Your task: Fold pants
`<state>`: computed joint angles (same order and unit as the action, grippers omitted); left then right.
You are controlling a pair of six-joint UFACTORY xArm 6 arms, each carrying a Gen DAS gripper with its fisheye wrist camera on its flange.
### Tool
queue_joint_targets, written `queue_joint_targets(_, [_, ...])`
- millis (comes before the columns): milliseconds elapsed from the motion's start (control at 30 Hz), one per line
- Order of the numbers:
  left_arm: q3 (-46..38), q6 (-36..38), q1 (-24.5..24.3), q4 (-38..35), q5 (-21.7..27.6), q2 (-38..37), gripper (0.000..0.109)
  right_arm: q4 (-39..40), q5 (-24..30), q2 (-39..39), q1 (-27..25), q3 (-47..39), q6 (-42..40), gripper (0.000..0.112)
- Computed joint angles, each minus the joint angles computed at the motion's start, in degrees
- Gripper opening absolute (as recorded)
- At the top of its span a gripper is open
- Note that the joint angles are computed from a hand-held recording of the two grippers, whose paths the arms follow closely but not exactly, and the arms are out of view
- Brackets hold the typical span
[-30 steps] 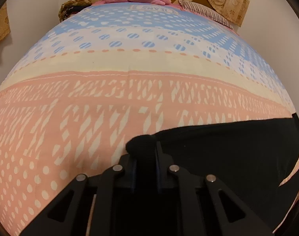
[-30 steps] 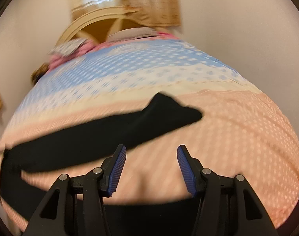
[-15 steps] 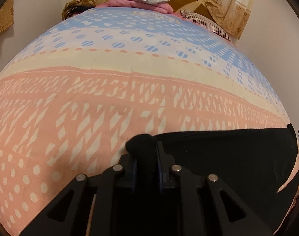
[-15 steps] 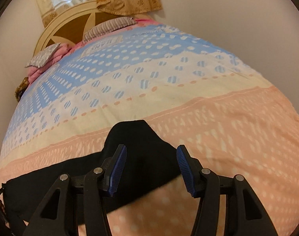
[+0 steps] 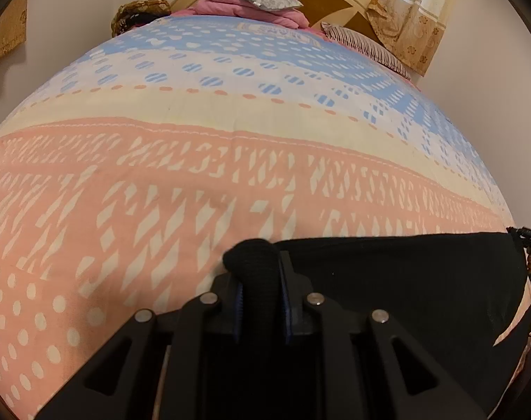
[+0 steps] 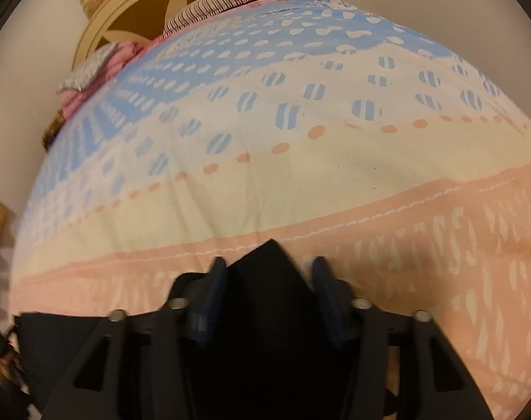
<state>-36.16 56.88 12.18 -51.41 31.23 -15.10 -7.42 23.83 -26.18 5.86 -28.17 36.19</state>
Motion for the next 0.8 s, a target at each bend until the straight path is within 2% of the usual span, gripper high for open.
queue_joint_targets(33, [-0.06,0.18,0.12,-0.28,0.22,0.07,0.020,-0.99,0.46,-0.28,-0.16,0.13,0.49,0.020])
queue_joint_targets(100, [-0.21,0.32,0.20,-0.52,0.40,0.20,0.020,4.01,-1.34,-1.68,-0.59,1.67,-2.92,0.009])
queue_joint_targets(167, [0.00,0.25,-0.08,-0.29,-0.17,0.03,0.020,4.02,-0.71,-3.39,-0.51,2.31,-2.57,0.008])
queue_joint_targets(300, [0.25,-0.58,-0.86,1.34,-1.61,-0.12,0.020,-4.18,3.27,-8.73,1.66,3.04,3.26,0.007])
queue_joint_targets(533, [0.55,-2.56,-1.52,3.66,-1.70,-2.48,0.016,-17.56,11.88,-23.32,8.56,4.01,11.33,0.007])
queue_joint_targets(800, [0.85,6.98,4.92,-10.51,8.67,-10.67,0.016,-23.76,18.60,-43.93,17.21,9.20,15.31,0.007])
